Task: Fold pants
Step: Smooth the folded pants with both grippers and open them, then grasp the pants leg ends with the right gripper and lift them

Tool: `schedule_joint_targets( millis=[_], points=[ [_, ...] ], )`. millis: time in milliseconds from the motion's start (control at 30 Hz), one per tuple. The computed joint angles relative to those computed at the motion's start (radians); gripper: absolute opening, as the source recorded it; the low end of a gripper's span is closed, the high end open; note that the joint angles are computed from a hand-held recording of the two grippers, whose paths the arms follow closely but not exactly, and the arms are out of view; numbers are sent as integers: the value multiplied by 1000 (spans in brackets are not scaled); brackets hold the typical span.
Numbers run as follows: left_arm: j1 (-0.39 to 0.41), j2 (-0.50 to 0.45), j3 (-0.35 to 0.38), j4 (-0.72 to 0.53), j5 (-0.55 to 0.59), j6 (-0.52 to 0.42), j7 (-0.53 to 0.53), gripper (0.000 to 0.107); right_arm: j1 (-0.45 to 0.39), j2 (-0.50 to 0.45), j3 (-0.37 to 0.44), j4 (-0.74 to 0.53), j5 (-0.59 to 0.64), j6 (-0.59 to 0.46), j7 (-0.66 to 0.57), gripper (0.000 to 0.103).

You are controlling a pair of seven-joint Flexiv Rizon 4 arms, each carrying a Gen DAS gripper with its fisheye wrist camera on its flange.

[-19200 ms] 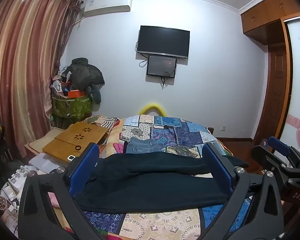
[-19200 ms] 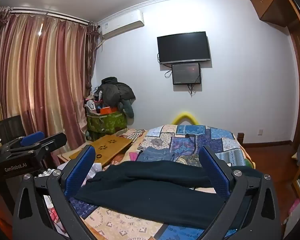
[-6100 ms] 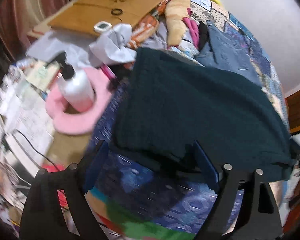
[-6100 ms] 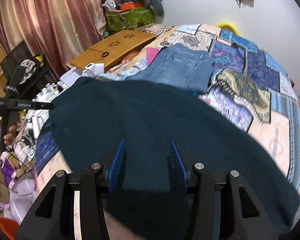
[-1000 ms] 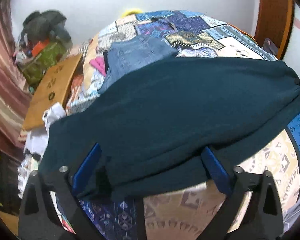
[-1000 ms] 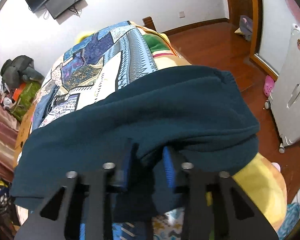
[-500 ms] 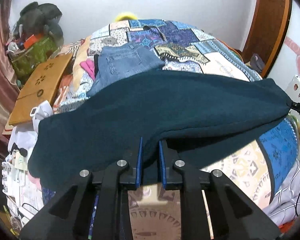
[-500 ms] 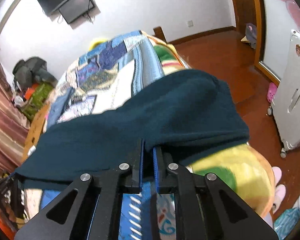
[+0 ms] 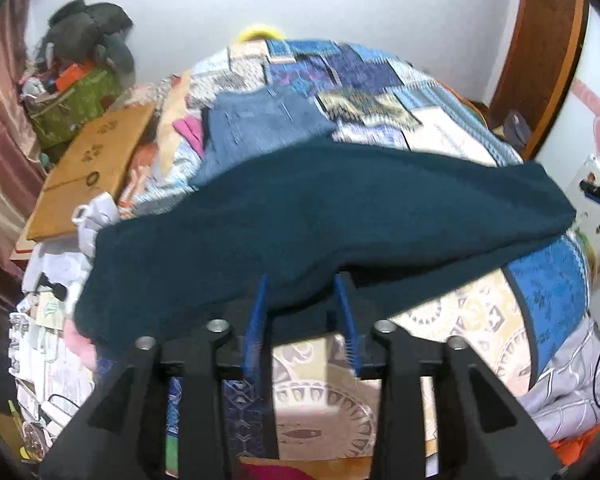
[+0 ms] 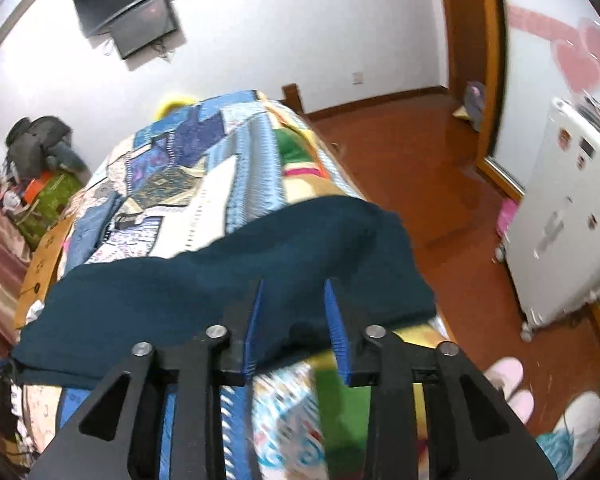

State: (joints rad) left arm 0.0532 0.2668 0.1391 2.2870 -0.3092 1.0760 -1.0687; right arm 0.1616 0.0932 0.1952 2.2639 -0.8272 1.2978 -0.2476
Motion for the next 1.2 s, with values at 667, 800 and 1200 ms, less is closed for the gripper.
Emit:
schedule_joint_targets(
  millis=[667,800,1200],
  points=[
    [11,-241,-65,-230,-11,-41,-96,77,14,116,-5,106,410,-96,-222,48],
    [-12,-291,-88,-258,6,-91,-100,77,33,122,11,120,514,-19,-231,60],
    [-58,-346,-111,-279,20,-102,-144,90,108,-58,-33,39,887,125,-454,69]
  ],
)
